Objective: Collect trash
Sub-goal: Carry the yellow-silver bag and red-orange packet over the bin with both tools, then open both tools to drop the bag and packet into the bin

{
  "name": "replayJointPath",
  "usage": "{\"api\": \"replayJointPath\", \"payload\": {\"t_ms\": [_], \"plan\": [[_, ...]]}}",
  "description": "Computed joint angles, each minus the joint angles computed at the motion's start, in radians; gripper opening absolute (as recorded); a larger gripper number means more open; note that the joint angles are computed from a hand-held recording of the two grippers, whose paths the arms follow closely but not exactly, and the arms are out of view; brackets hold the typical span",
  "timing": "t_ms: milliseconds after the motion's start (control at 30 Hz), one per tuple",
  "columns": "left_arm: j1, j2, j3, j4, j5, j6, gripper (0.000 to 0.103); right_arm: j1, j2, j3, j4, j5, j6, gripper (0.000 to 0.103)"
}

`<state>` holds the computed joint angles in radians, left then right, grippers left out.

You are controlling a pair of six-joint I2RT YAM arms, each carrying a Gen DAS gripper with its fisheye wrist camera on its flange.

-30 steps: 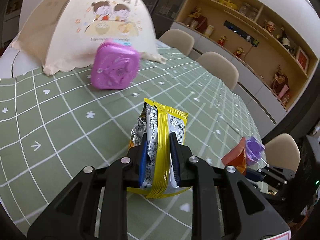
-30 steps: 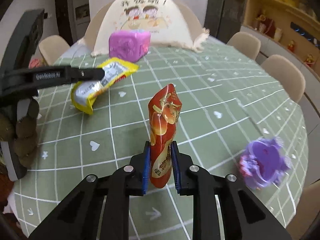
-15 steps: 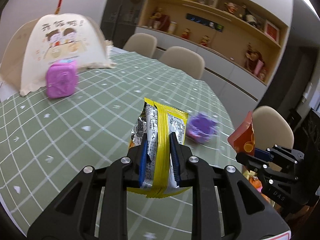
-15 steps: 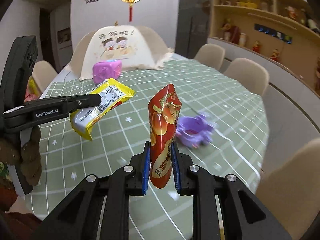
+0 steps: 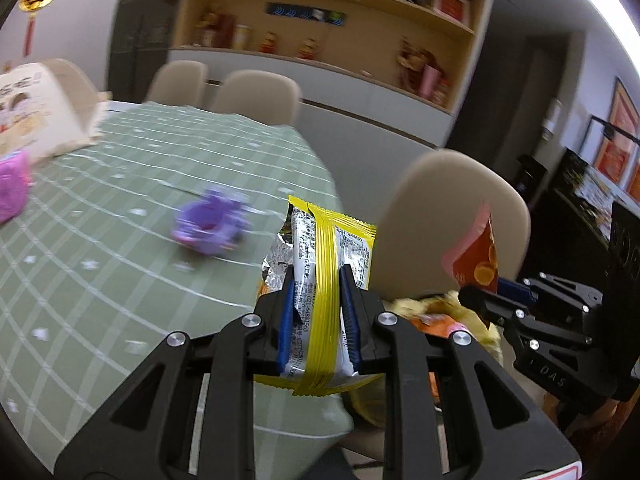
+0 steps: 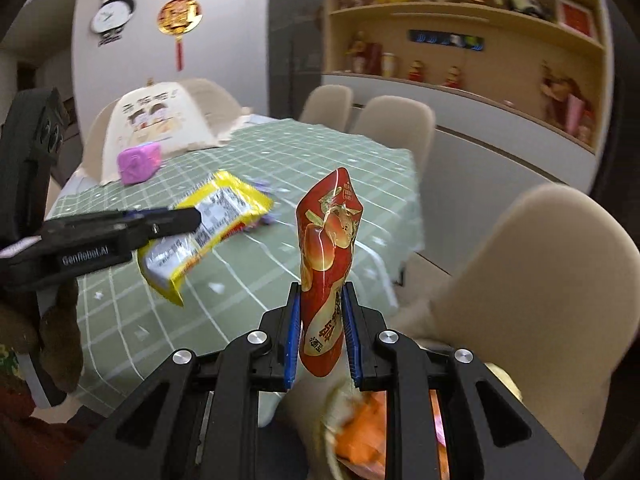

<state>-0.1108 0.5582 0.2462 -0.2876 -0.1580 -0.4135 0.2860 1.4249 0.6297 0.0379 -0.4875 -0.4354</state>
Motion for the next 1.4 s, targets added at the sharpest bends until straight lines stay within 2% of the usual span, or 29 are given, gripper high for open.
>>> {"api": "replayJointPath", "payload": {"t_ms": [133,333,633,733,933,1133,1233,1300,1367,1400], "plan": [[-0.199,0.246,0.005,0.209,-0.072,-0.075,0.019,-0.111,-0.008,-0.033,0.005,-0.016,-0.047,0.02],[-0.325,0.614,0.049,0.492,-0.039,-0.136,0.019,-0.27,0.022,-0.055,0.027,-0.061,-0.094,0.02],[-0.367,0.967,0.148,0.72,0.031,-0.142,0.019,-0.392,0.148,-0.013,0.059,-0.082,-0.133,0.02],[-0.348,1.107,0.198,0.792,0.096,-0.122,0.019,-0.411,0.188,0.003,0.07,-0.087,-0.135,0.02],[-0.337,1.319,0.346,0.756,0.171,-0.115,0.019,-0.429,0.251,0.031,0.085,-0.079,-0.127,0.02],[-0.366,1.409,0.407,0.732,0.174,-0.097,0.019,-0.427,0.305,0.064,0.084,-0.068,-0.116,0.02],[-0.358,1.442,0.434,0.713,0.212,-0.094,0.022,-0.416,0.318,0.072,0.086,-0.06,-0.106,0.02],[-0.359,1.448,0.436,0.714,0.209,-0.081,0.026,-0.413,0.321,0.068,0.092,-0.057,-0.105,0.02],[-0.357,1.438,0.425,0.723,0.207,-0.077,0.038,-0.406,0.328,0.071,0.095,-0.053,-0.1,0.02],[-0.353,1.429,0.414,0.733,0.21,-0.078,0.041,-0.403,0.33,0.073,0.094,-0.052,-0.098,0.02]]}}
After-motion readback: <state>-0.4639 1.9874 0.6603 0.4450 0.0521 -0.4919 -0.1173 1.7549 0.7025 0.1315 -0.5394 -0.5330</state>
